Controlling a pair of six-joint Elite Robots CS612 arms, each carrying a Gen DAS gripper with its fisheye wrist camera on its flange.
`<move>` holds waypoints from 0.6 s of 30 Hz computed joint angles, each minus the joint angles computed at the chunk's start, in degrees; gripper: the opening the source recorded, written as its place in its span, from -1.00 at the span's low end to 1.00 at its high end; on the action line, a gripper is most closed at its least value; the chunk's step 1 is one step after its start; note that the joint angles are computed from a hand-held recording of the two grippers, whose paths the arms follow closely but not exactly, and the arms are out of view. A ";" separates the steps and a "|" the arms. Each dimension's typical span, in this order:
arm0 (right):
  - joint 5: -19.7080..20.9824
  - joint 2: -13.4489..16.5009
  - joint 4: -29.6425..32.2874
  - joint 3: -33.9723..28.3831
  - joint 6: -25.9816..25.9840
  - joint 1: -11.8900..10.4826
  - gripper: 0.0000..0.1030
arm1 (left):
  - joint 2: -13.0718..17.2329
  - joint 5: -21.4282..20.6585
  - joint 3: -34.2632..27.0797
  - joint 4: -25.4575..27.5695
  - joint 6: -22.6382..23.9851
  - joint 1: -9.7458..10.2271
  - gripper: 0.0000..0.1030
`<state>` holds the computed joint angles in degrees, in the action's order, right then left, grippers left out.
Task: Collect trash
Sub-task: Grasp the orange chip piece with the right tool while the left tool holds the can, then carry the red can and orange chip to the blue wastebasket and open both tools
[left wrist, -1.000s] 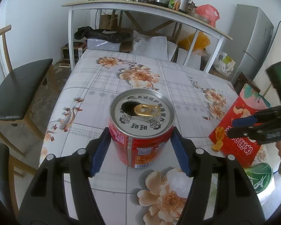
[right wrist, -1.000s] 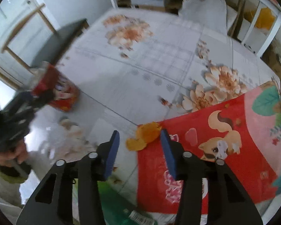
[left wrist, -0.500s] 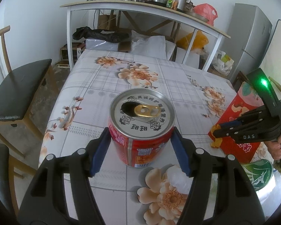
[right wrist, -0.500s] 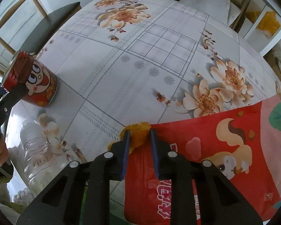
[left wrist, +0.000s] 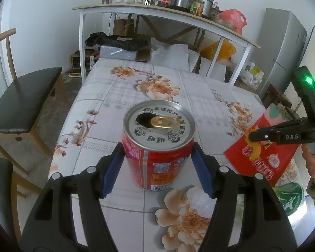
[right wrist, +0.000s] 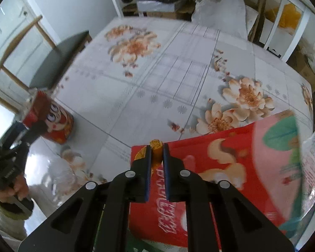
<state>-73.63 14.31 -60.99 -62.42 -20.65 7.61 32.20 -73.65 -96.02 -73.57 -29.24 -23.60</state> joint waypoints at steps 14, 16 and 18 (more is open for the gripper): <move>6.90 0.54 -2.86 -5.41 4.26 -2.32 -0.80 | -1.37 1.62 -0.42 -4.00 1.24 -1.18 0.20; 7.31 0.74 -3.09 -6.59 4.42 -2.69 -0.80 | -1.74 1.43 -0.23 -4.91 1.60 -1.43 0.20; 7.78 0.95 -3.35 -7.96 4.67 -3.12 -0.80 | -2.03 1.09 -0.14 -5.67 1.81 -1.65 0.20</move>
<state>-65.85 15.26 -64.34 -70.38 -15.98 4.49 30.17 -72.55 -96.16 -79.24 -27.43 -25.25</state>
